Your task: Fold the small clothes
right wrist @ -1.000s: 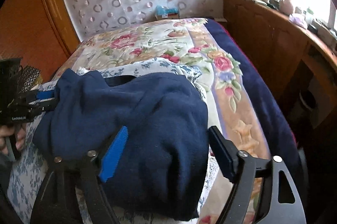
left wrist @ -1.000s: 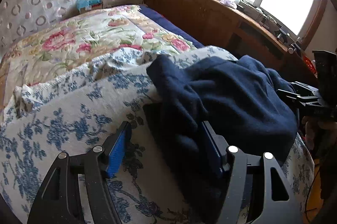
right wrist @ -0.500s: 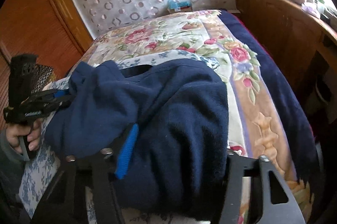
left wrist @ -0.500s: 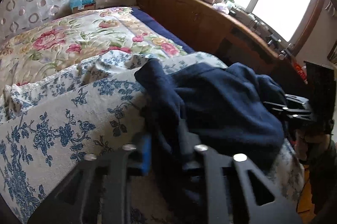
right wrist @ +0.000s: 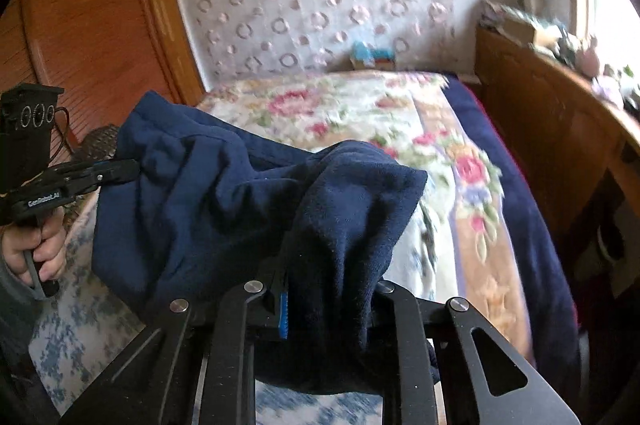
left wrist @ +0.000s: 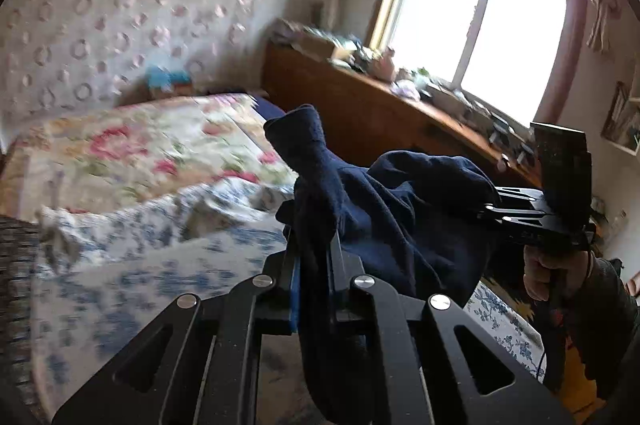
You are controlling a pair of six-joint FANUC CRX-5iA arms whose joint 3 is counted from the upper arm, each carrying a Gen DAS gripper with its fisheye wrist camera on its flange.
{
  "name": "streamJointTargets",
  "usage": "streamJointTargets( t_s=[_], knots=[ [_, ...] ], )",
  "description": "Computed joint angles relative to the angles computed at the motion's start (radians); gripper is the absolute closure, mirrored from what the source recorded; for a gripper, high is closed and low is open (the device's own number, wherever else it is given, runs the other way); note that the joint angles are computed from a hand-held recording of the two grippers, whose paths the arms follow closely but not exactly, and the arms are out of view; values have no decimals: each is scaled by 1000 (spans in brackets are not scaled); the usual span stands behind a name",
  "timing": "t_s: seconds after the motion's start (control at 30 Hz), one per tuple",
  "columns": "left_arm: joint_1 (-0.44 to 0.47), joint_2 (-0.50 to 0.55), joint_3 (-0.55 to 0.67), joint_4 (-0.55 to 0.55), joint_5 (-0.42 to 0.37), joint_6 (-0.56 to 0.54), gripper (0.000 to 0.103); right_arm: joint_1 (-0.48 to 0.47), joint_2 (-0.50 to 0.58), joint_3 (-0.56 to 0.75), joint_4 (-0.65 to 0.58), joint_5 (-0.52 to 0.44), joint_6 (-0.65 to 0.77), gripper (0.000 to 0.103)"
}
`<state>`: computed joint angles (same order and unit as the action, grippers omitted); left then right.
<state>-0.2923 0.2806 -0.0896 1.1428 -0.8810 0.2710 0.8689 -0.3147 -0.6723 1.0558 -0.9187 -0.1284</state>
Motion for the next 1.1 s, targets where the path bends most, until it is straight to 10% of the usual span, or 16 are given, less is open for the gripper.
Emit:
streamJointTargets(
  t_s=[0.33, 0.57, 0.87, 1.1],
  knots=[
    [185, -176, -179, 134, 176, -145, 93, -135, 261, 267, 43, 317, 307, 82],
    [268, -241, -299, 277, 350, -236, 93, -164, 554, 656, -184, 421, 759, 82],
    [342, -235, -407, 257, 477, -183, 93, -184, 1018, 1404, -734, 243, 1535, 82],
    [346, -227, -435, 238, 498, -176, 92, -210, 1296, 1825, -693, 14, 1445, 53]
  ],
)
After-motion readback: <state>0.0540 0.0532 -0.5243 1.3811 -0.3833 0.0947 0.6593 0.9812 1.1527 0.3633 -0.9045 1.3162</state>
